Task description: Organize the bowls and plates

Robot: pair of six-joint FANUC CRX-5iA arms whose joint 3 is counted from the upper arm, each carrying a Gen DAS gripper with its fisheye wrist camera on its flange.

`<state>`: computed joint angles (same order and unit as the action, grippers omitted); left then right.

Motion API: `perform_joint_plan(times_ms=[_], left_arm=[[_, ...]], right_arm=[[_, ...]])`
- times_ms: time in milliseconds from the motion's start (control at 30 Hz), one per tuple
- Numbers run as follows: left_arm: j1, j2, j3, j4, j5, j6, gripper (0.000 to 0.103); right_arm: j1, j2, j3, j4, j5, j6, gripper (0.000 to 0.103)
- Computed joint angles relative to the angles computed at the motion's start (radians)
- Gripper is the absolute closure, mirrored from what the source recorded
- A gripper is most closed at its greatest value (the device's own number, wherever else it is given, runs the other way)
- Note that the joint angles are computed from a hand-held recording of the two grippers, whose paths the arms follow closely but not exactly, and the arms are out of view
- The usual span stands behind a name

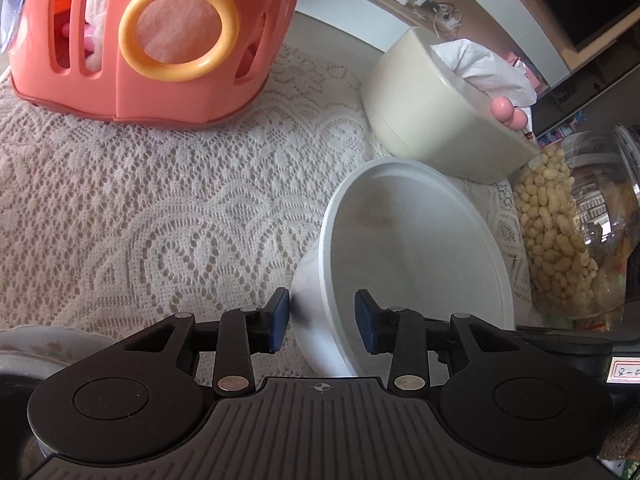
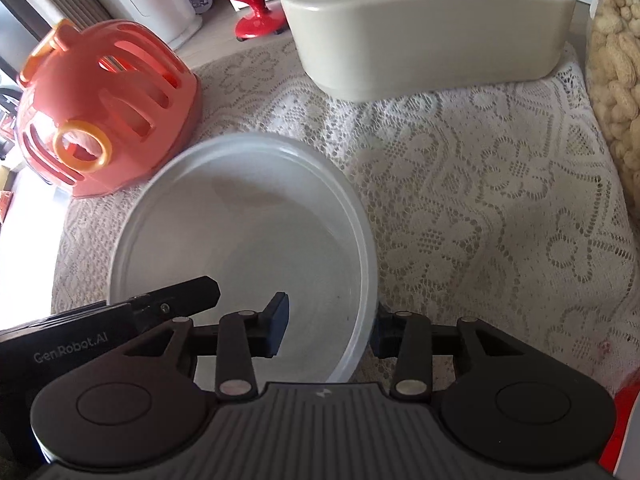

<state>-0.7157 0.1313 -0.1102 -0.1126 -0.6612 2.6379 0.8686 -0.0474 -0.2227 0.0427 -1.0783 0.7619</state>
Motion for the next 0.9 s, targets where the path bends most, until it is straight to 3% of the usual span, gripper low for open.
perform_joint_plan(times_ms=[133, 333, 500, 600, 667, 767, 900], left_arm=[[-0.051, -0.028, 0.047, -0.14, -0.013, 0.087, 0.068], [-0.164, -0.137, 0.091, -0.371, -0.011, 0.242, 0.066], [-0.206, -0.164, 0.119, -0.324, -0.055, 0.16, 0.067], [-0.216, -0.197, 0.081, -0.265, -0.06, 0.153, 0.061], [-0.237, -0.21, 0.055, -0.263, -0.068, 0.146, 0.06], [-0.262, -0.22, 0.01, -0.309, -0.047, 0.221, 0.06], [-0.236, -0.194, -0.039, -0.209, -0.019, 0.162, 0.062]], right_arm=[[0.021, -0.038, -0.03, 0.062, 0.017, -0.06, 0.074], [0.111, -0.222, -0.083, 0.24, 0.015, -0.157, 0.074], [0.224, -0.349, -0.102, 0.306, -0.082, -0.215, 0.074], [0.312, -0.418, -0.147, 0.328, -0.127, -0.253, 0.074], [0.367, -0.472, -0.199, 0.343, -0.123, -0.287, 0.073], [0.434, -0.533, -0.287, 0.363, -0.087, -0.354, 0.073], [0.526, -0.561, -0.361, 0.404, -0.119, -0.448, 0.073]])
